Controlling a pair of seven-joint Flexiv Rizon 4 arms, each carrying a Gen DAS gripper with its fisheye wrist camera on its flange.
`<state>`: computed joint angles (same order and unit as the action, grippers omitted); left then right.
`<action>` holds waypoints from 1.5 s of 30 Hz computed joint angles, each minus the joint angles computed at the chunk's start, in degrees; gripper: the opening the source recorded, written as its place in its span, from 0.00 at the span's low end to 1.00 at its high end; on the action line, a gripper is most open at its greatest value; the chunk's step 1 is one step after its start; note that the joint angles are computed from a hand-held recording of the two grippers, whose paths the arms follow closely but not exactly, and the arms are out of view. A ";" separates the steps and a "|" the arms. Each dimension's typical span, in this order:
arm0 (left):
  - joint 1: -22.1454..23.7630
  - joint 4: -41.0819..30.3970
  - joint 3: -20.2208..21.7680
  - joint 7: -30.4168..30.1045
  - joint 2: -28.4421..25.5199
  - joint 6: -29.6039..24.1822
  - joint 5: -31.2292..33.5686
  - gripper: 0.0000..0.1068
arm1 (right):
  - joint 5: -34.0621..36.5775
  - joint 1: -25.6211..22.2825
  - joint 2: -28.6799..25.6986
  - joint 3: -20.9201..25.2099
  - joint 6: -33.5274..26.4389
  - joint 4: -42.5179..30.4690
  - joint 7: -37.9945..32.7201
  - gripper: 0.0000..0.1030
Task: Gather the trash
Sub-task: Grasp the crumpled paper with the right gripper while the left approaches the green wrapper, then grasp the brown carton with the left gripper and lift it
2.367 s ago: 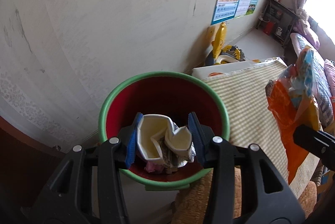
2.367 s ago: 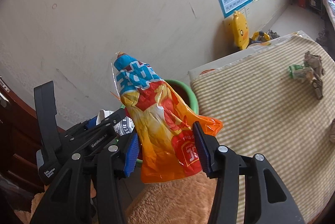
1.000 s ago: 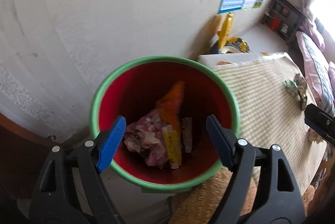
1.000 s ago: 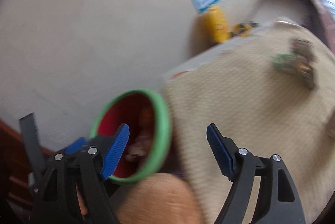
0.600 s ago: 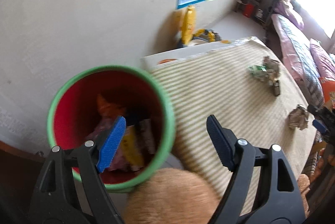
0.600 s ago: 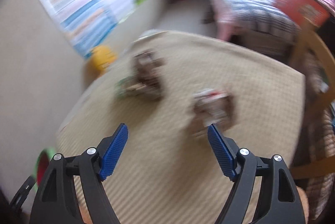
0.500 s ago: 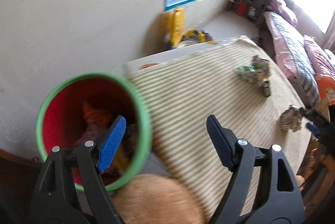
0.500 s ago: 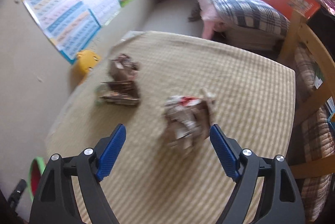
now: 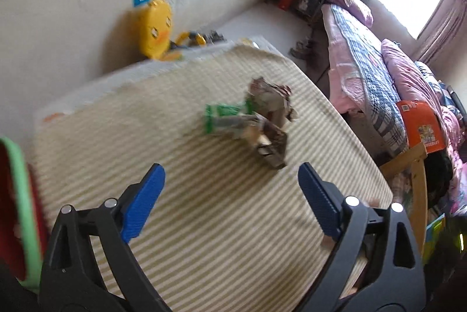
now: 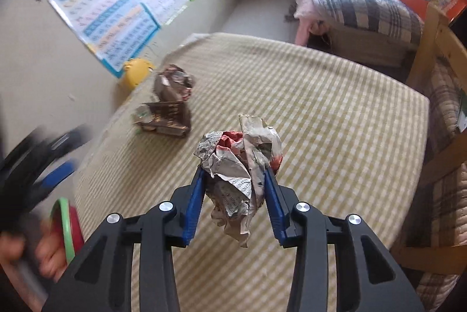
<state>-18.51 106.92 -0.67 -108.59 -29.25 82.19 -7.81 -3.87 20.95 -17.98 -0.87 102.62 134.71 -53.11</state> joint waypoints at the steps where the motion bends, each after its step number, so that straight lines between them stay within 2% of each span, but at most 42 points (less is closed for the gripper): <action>1: 0.65 -1.55 -1.30 0.07 -1.57 -0.86 -1.15 0.84 | -0.24 -1.80 0.56 2.01 0.70 0.94 -0.38 0.38; 3: 1.05 -3.55 -2.48 -0.42 -3.98 -1.04 -2.67 0.84 | -0.59 -3.85 1.05 4.33 1.84 2.16 -0.93 0.38; 5: -0.69 -6.48 -0.88 -2.31 -6.66 -1.48 -2.73 0.85 | -0.04 -3.58 1.61 4.25 3.30 3.39 -1.40 0.38; 7: -1.47 -7.82 -0.10 -3.80 -8.12 -1.51 -2.84 0.85 | -0.81 -6.81 1.29 7.00 4.43 3.35 -1.19 0.38; 10: -1.91 -9.27 0.38 -5.47 -9.49 -2.42 -2.91 0.84 | -1.52 -8.92 0.63 8.41 6.19 3.39 -1.21 0.38; 12: -2.47 -10.41 1.13 -7.03 -10.56 -2.74 -2.89 0.84 | -3.29 -12.21 -0.32 10.96 7.12 3.25 -0.24 0.38; 15: -3.11 -11.68 2.25 -8.97 -11.60 -3.83 -2.36 0.84 | -4.48 -13.22 -0.99 11.43 7.55 3.24 0.68 0.38; 17: -3.01 -11.89 2.25 -10.02 -12.02 -4.35 -2.20 0.79 | -4.36 -12.45 -0.96 10.62 7.75 3.51 0.68 0.38; 19: -3.14 -11.96 2.53 -10.97 -11.98 -5.81 -1.87 0.69 | -4.37 -12.29 -0.99 10.39 7.95 3.61 0.92 0.38; 20: -3.31 -11.76 2.83 -11.08 -11.66 -6.06 -1.18 0.68 | -4.38 -12.28 -1.05 10.34 8.11 3.60 1.05 0.38; 24: 0.75 -8.58 -2.26 -6.75 -9.37 -6.32 -2.03 0.57 | -4.47 -12.03 -0.83 10.15 8.66 3.71 1.31 0.38; 26: 0.25 -7.54 -1.51 -5.77 -7.85 -7.23 -1.27 0.57 | -4.53 -11.88 -0.51 10.12 8.76 3.82 1.43 0.38; 28: -2.46 -6.75 2.20 -6.35 -5.77 -8.32 2.11 0.57 | -4.13 -11.13 0.08 9.64 8.90 4.05 1.28 0.38; 31: -3.77 -3.43 4.28 -6.79 -2.27 -5.53 5.82 0.57 | -1.67 -7.58 1.23 7.33 9.13 4.52 -0.18 0.38; 33: -4.30 -2.40 5.32 -7.38 -0.87 -4.92 7.39 0.57 | -1.32 -7.37 1.37 7.62 8.72 4.36 -0.18 0.38; 35: -3.19 -2.36 4.16 -7.50 -0.79 -5.26 6.64 0.64 | -1.34 -7.96 1.40 8.54 9.04 4.46 0.39 0.39; 36: -1.27 -1.86 1.94 -6.51 -0.96 -4.71 5.00 0.71 | -0.36 -6.70 1.69 7.80 9.44 4.76 0.01 0.39; 38: -0.03 -2.15 0.19 -5.87 -2.06 -3.34 3.26 0.74 | 1.25 -4.68 2.24 6.54 9.55 5.16 -0.98 0.39; 42: -0.37 -4.64 -0.08 -8.64 -6.20 0.45 -0.10 0.82 | 0.44 -6.75 2.18 8.20 10.70 5.79 -0.78 0.40; 45: 0.70 -8.51 -2.14 -7.07 -9.45 -2.37 -2.25 0.82 | -2.76 -10.92 1.08 10.78 11.50 5.72 1.00 0.41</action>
